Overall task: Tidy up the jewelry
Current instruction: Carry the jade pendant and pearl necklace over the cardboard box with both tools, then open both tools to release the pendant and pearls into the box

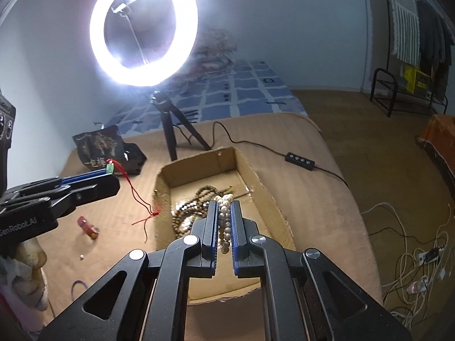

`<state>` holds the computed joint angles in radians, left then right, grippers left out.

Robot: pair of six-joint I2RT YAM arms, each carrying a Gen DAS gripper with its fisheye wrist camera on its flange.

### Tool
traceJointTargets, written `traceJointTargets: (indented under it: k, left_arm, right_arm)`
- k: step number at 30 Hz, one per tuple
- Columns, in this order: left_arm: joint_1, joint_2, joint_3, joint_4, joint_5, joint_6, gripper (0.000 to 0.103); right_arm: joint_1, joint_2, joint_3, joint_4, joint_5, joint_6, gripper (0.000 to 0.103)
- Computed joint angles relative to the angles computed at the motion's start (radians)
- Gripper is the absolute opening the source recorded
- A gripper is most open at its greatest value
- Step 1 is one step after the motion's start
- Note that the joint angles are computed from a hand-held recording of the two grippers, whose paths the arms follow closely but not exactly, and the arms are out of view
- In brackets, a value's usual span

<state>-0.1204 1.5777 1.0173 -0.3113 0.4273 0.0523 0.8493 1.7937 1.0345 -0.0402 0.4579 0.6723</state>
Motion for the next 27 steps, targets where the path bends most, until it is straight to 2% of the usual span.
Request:
traceJointTargets:
  k: [10,19,21,22,23,24,26,27]
  left_arm:
    - [-0.051,0.152,0.061,0.052,-0.108,-0.024,0.017]
    - [-0.064,0.192,0.065,0.070,-0.171,-0.009,0.017]
    - [-0.069,0.190,0.060,0.077,-0.193,-0.002,0.018]
    - [-0.070,0.190,0.059,0.080,-0.199,0.001,0.021]
    - [-0.071,0.188,0.056,0.085,-0.204,0.003,0.035]
    - [-0.072,0.181,0.047,0.096,-0.216,0.004,0.055]
    - [-0.072,0.168,0.032,0.119,-0.236,0.000,0.069]
    - [-0.073,0.160,0.022,0.132,-0.249,0.000,0.069]
  right_arm:
    - [-0.060,0.050,-0.013,0.031,-0.052,0.012,0.006]
    - [-0.081,0.075,-0.012,0.038,-0.090,0.026,0.007]
    - [-0.079,0.085,0.006,0.014,-0.084,0.031,0.018]
    - [-0.077,0.089,0.015,-0.001,-0.074,0.034,0.034]
    - [-0.075,0.088,0.014,-0.002,-0.067,0.037,0.046]
    - [-0.073,0.086,0.011,0.000,-0.061,0.040,0.050]
    - [-0.069,0.083,0.020,-0.025,-0.044,0.063,0.060]
    - [-0.068,0.084,0.028,-0.040,-0.033,0.069,0.063]
